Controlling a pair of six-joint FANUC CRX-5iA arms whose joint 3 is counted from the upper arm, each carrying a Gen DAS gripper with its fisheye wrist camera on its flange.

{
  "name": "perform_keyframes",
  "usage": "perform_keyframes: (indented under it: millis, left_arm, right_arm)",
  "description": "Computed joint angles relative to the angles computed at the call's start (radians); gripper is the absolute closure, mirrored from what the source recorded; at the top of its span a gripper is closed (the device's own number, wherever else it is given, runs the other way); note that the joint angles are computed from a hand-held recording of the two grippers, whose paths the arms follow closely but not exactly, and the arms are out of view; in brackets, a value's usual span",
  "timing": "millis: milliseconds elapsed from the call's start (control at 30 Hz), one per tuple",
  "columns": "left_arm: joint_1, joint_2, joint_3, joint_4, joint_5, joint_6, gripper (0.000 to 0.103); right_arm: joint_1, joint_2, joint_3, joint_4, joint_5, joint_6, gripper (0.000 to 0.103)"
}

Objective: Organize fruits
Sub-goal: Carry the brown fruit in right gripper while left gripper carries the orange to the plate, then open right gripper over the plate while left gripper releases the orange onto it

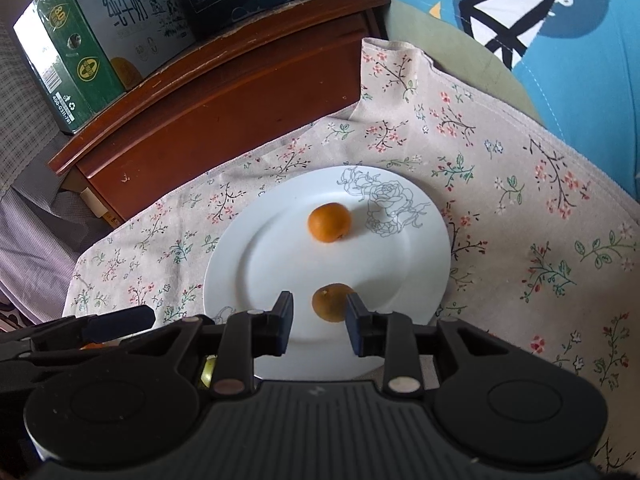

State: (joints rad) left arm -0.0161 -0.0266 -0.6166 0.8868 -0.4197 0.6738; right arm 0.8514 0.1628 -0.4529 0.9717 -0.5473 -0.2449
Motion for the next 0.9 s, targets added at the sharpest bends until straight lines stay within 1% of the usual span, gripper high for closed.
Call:
perform_keyframes:
  millis: [33, 133, 167, 233, 267, 333, 500, 633, 667, 733, 833, 900]
  left_arm:
    - [0.007, -0.003, 0.006, -0.034, -0.007, 0.034, 0.027]
    - [0.031, -0.026, 0.004, -0.089, -0.015, 0.088, 0.027]
    - [0.037, -0.034, -0.001, -0.087, -0.017, 0.087, 0.027]
    - [0.05, -0.052, -0.021, -0.046, -0.02, 0.05, 0.027]
    - [0.062, -0.062, -0.023, -0.055, -0.028, 0.061, 0.024]
    - [0.089, -0.076, -0.024, -0.081, -0.048, 0.09, 0.018]
    - [0.138, -0.094, -0.01, -0.201, -0.068, 0.187, 0.017]
    - [0.173, -0.124, -0.031, -0.217, -0.078, 0.203, 0.017]
    - [0.183, -0.138, -0.04, -0.229, -0.077, 0.213, 0.015]
    - [0.201, -0.16, -0.047, -0.268, -0.079, 0.257, 0.012]
    - [0.227, -0.189, -0.064, -0.287, -0.088, 0.289, 0.012]
    - [0.243, -0.208, -0.069, -0.326, -0.089, 0.327, 0.012]
  right_arm:
    - [0.0, -0.002, -0.002, 0.006, -0.002, -0.004, 0.073]
    - [0.0, -0.01, -0.006, 0.0, -0.01, -0.013, 0.073]
    - [0.0, -0.013, -0.009, 0.0, -0.011, -0.018, 0.073]
    - [0.001, -0.017, -0.013, 0.006, -0.016, -0.025, 0.073]
    - [0.002, -0.018, -0.014, 0.007, -0.017, -0.026, 0.073]
    - [0.003, -0.02, -0.016, 0.007, -0.012, -0.024, 0.073]
    - [0.013, -0.024, -0.02, 0.019, -0.012, -0.012, 0.073]
    - [0.025, -0.033, -0.028, 0.013, 0.001, 0.001, 0.073]
    - [0.029, -0.034, -0.028, 0.007, 0.002, 0.009, 0.073]
    - [0.038, -0.037, -0.029, -0.01, 0.011, 0.028, 0.073]
    - [0.055, -0.042, -0.033, -0.025, 0.021, 0.053, 0.073]
    - [0.066, -0.047, -0.039, -0.023, 0.028, 0.057, 0.073]
